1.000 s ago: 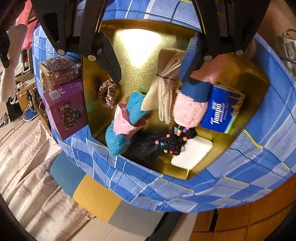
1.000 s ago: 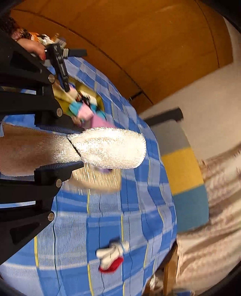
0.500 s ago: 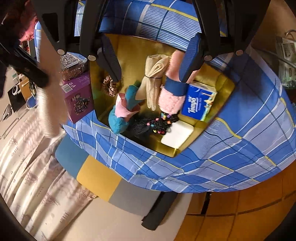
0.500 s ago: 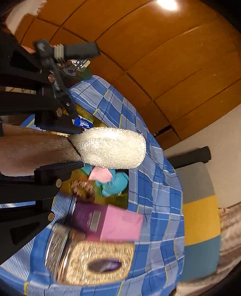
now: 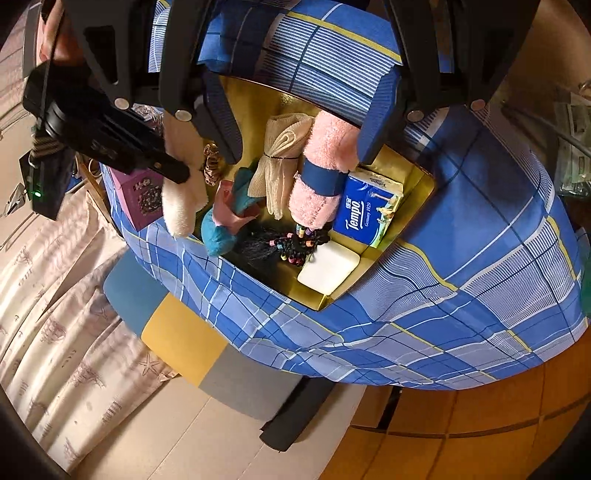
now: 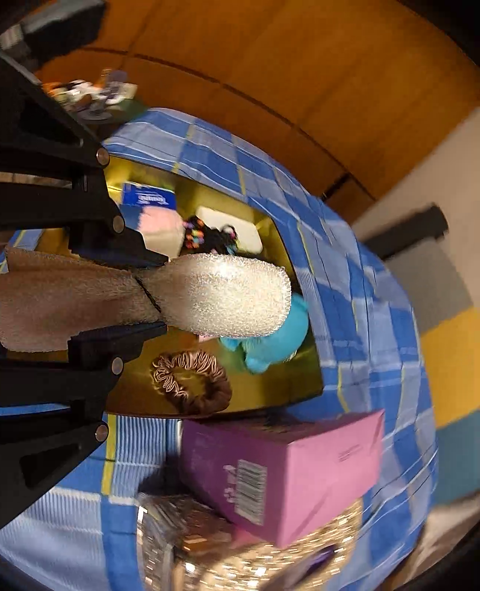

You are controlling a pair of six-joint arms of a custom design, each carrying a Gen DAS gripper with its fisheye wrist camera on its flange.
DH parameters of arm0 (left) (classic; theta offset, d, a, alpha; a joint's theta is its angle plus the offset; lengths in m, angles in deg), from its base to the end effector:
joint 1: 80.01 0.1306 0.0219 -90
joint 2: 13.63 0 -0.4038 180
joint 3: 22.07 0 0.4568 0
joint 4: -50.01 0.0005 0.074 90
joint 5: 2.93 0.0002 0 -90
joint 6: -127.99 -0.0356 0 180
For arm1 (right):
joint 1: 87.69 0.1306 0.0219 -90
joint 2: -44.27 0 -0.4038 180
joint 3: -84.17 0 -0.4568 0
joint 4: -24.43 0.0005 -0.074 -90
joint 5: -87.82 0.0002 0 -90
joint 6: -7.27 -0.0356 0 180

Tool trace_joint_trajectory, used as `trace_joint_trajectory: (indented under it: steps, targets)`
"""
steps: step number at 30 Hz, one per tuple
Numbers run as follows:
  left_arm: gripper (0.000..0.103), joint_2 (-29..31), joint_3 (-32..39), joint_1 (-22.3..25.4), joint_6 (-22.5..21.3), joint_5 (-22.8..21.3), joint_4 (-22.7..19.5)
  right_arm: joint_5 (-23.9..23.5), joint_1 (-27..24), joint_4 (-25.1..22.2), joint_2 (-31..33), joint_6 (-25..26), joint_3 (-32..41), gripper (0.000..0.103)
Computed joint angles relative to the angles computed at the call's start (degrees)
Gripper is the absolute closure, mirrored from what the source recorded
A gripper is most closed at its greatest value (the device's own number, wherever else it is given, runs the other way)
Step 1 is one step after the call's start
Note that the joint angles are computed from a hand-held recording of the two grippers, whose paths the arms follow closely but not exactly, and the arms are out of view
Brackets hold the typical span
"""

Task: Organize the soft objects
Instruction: 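Lower the white towel sock into the gold tray and open the right tool, then reach the right tool to the red sock on the cloth and grasp it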

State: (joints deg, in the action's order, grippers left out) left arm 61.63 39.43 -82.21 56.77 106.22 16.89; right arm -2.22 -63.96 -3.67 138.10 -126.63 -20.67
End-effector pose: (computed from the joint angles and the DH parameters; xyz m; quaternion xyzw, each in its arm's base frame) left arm 0.4355 -0.0289 0.3338 -0.0717 0.9163 -0.2181 0.3281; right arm 0.5097 0.2235 0.3073 0.1627 0.9153 0.2053 0.3059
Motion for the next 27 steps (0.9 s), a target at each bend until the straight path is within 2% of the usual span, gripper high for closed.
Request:
trace_joint_trajectory:
  steps: [3,5,6,7,9,13,18,27]
  targets:
    - [0.038,-0.1,-0.3,-0.1,0.0,0.3,0.0,3.3,0.7,-0.6,1.8,-1.1,1.2,0.072]
    - [0.038,-0.1,-0.3,-0.2,-0.3,-0.5,-0.1,5.6,1.2,-2.5,3.0,-1.0,2.5,0.071]
    - [0.038,0.0,-0.4,0.0,-0.3,-0.4,-0.2,5.7,1.3,-3.0,3.5,-0.4,3.0,0.068]
    - [0.038,-0.1,-0.5,0.2,-0.2,-0.1,-0.1,5.8,1.5,-3.0,3.7,0.8,3.2,0.062]
    - [0.038,-0.2,-0.6,0.7,0.1,-0.1,0.0,8.0,2.3,-3.2,3.0,3.2,2.9,0.057]
    - [0.038,-0.3,-0.9,1.7,1.0,0.3,0.7,9.7,3.3,-1.4,-0.7,8.7,0.3,0.053]
    - [0.038,-0.2,-1.1,1.8,1.5,0.7,1.0,9.2,4.2,0.1,-5.5,13.6,-3.8,0.053]
    - [0.038,-1.3,-1.6,-1.2,-1.6,3.8,2.2,9.8,3.9,3.4,-16.8,18.5,-13.3,0.053]
